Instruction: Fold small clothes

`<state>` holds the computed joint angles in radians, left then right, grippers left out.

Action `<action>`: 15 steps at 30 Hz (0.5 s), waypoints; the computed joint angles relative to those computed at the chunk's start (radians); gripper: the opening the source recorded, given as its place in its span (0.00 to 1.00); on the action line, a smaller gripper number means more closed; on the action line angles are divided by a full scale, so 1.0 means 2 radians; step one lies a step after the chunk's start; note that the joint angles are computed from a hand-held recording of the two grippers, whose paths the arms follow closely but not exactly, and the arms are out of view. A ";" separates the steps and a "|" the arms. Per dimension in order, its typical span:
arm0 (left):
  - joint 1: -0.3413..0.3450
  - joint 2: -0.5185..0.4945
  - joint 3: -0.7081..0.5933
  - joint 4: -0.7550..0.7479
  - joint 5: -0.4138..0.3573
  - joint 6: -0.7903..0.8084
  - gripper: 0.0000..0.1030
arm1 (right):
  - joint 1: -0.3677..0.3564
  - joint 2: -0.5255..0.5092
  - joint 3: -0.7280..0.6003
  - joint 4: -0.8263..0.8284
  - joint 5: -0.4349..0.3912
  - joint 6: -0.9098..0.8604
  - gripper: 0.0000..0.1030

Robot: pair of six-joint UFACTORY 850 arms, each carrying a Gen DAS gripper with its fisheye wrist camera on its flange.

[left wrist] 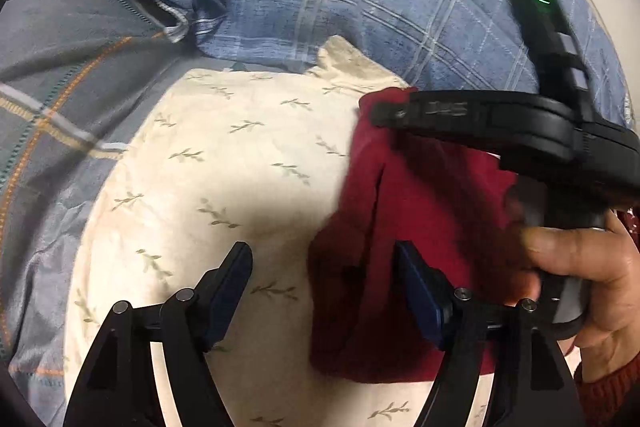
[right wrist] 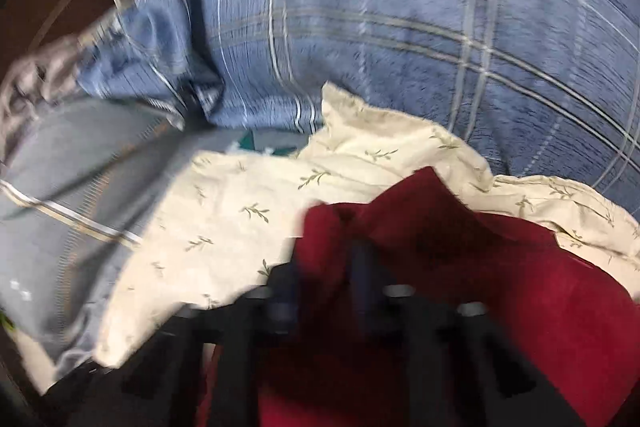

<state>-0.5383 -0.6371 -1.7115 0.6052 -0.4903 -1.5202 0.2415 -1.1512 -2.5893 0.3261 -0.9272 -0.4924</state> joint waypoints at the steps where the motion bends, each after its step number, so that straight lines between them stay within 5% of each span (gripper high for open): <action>1: 0.000 -0.004 -0.005 -0.003 0.006 0.006 0.71 | -0.006 0.015 0.021 0.020 0.008 -0.015 0.14; 11: 0.014 -0.027 -0.018 0.002 0.062 0.000 0.71 | -0.017 0.038 0.037 0.051 0.002 -0.045 0.12; 13: 0.014 -0.027 -0.016 -0.002 0.075 0.016 0.50 | -0.019 0.036 0.032 0.048 -0.005 -0.043 0.12; 15: 0.009 -0.028 -0.022 0.024 0.061 0.009 0.43 | -0.020 0.035 0.032 0.046 -0.008 -0.042 0.12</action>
